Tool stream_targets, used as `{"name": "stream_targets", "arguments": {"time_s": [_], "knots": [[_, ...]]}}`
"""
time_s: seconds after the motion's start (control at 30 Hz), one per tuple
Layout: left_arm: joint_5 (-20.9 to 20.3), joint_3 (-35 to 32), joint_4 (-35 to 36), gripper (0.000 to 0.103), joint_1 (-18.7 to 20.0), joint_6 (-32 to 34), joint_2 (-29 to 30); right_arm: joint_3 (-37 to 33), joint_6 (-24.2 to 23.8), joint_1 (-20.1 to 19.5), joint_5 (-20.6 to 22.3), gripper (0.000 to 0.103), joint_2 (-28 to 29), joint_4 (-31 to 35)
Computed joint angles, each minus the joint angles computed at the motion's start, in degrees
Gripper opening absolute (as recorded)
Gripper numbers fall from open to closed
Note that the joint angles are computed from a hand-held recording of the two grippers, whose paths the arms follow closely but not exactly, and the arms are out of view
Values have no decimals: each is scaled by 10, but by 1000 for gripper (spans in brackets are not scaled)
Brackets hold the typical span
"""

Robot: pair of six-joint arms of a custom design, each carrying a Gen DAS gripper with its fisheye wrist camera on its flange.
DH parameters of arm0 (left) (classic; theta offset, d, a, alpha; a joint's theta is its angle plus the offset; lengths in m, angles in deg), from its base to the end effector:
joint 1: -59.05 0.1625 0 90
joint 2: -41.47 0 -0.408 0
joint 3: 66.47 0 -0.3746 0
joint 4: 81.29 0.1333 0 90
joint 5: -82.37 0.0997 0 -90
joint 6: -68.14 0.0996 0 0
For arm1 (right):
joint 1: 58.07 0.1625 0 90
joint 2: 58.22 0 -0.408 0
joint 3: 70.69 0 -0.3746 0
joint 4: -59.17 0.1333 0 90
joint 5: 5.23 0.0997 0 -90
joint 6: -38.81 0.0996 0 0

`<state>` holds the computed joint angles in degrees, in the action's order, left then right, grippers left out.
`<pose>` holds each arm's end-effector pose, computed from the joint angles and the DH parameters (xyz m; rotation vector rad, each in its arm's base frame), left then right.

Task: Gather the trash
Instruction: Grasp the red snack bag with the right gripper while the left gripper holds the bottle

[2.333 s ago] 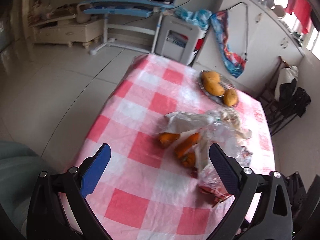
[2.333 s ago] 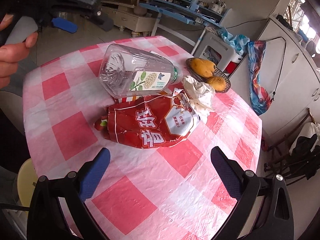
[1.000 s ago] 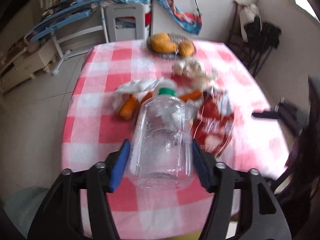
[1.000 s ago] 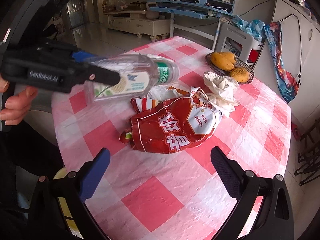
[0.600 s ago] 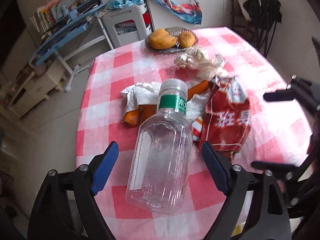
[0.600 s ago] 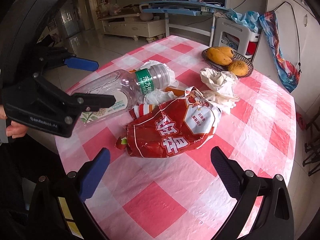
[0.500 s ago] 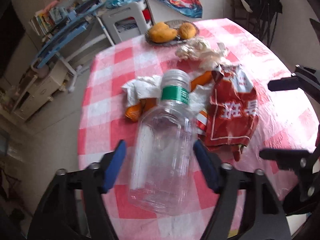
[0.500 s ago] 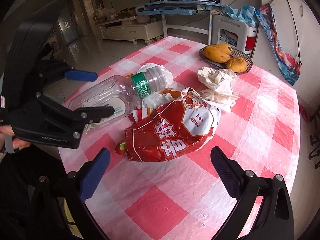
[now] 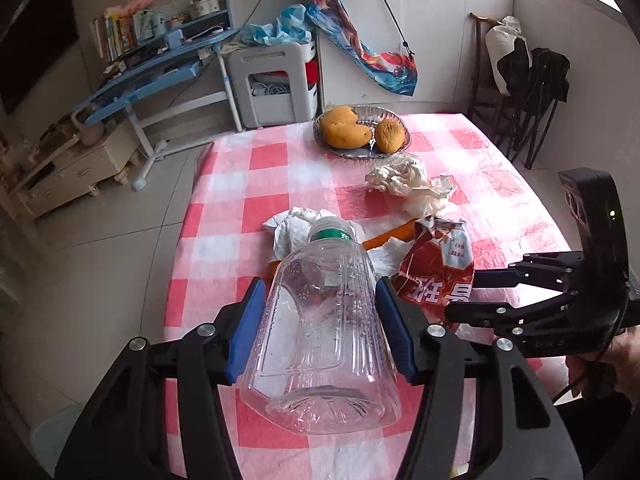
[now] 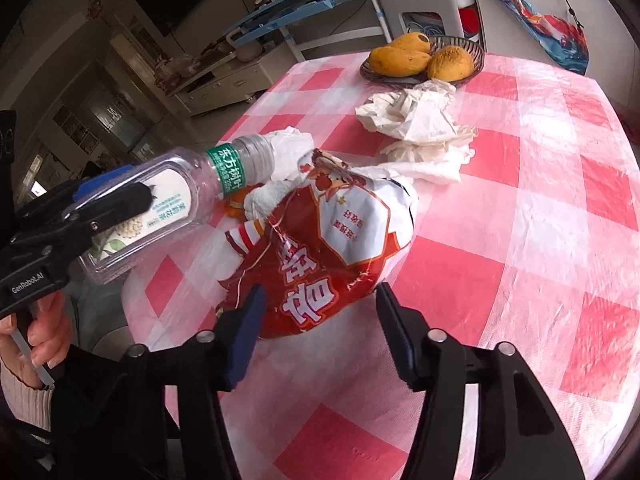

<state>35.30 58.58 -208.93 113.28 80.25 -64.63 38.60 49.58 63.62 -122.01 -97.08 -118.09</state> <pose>-0.0466 -0.4088 0.3957 0.8356 2.2666 -0.5826 0.3717 -0.4338 0.0093 0.4035 -2.7183 0.6155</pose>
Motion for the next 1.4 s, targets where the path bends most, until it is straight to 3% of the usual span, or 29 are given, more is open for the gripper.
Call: {"name": "stream_targets", "arguments": {"time_s": [0.13,0.23,0.37,0.43,0.53,0.63,0.73,0.8,0.87,0.93,1.0,1.1,1.17,1.3,1.4], "knots": [[-2,-26,106,55,30,-36,29,8,10,-3,8,53,-8,-4],[12,-14,110,55,21,-23,21,9,15,-3,11,69,-6,-20],[8,-21,106,57,29,-38,29,-1,7,2,12,70,5,-21],[12,-19,101,58,29,-35,30,-2,2,3,10,62,7,-19],[17,-15,99,57,25,-29,29,11,8,-6,24,36,-4,-25],[25,-8,93,57,20,-16,27,25,5,-8,28,25,-15,-38],[13,-19,100,57,27,-24,29,32,7,-7,24,25,-22,-44],[6,-26,99,59,35,-31,32,35,19,-11,27,38,-23,-41],[20,-26,97,69,37,-33,37,35,22,-12,25,55,-20,-47],[17,-28,100,70,43,-36,43,29,19,-9,23,55,-15,-41],[9,-31,106,70,48,-39,49,23,14,-7,25,52,-10,-38],[-2,-32,111,57,52,-38,53,21,7,-6,27,32,-10,-30],[-10,-30,104,54,51,-33,49,26,1,-4,28,28,-16,-34],[-16,-31,84,54,44,-36,35,28,-14,6,16,25,-24,-30],[-21,-30,62,54,40,-36,25,23,-29,21,-17,25,-27,-11]]}}
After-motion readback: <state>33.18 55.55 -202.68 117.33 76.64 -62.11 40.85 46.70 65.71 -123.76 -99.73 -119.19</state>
